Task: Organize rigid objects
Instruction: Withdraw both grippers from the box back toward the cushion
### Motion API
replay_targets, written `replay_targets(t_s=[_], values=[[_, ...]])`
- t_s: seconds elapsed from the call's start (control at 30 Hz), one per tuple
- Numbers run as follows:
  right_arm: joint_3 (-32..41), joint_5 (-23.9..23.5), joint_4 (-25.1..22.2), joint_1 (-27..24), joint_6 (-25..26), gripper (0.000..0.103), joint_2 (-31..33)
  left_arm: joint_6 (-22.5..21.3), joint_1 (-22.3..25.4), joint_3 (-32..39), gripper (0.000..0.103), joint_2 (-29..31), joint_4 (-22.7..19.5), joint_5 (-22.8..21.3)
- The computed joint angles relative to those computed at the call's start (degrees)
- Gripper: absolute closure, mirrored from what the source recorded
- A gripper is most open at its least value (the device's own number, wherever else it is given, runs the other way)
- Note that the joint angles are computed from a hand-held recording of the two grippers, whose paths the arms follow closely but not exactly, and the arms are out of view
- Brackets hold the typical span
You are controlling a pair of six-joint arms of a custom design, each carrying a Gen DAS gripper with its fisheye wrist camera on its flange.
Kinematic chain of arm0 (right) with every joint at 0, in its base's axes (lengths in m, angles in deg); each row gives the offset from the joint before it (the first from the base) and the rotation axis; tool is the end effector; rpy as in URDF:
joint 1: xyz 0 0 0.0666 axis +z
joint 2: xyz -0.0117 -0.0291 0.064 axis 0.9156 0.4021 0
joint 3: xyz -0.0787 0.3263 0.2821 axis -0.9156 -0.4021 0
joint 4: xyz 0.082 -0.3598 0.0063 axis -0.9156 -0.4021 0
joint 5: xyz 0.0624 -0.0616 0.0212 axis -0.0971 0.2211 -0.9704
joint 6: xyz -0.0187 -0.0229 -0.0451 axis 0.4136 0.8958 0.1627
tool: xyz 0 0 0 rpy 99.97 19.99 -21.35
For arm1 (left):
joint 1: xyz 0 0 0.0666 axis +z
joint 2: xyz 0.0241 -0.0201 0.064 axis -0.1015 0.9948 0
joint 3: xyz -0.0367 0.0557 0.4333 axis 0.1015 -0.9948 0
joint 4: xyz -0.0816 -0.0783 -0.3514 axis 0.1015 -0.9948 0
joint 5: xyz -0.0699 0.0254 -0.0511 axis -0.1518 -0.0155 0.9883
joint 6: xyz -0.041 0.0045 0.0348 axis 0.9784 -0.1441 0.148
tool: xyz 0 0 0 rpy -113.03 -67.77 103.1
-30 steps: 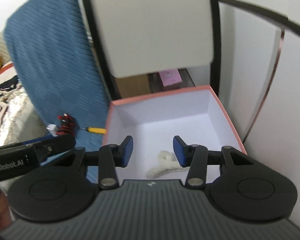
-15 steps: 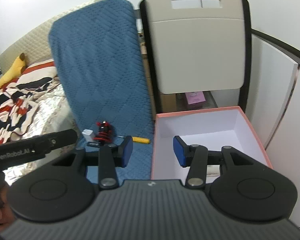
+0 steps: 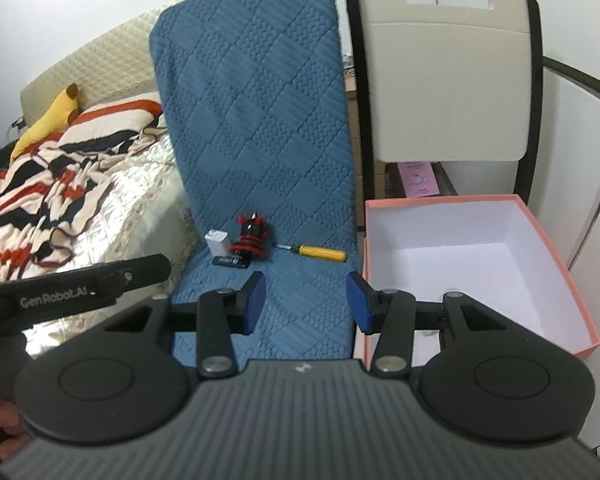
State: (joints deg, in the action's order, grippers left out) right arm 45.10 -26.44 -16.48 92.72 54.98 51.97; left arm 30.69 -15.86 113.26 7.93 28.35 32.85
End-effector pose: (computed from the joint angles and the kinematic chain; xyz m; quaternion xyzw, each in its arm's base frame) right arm 0.4413 0.2044 0.4624 0.0719 0.8817 0.0414 0.4644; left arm 0.4891 -0.0988 0.5051 0.0884 0.8835 -0.2128 0.4078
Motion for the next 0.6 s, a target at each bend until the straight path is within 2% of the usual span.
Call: replay_targets(t_s=[0.3,0.6], values=[[-2.59,0.05,1.95,2.17,-2.34,0.055,1.71,-1.43,1.89,-4.72,0.045,-0.66,1.78,0.24],[-4.47,-1.29,5.17,2.28,-2.94,0.055,3.95,-1.95,3.21,-7.99,0.045,0.53,4.54,0.17]])
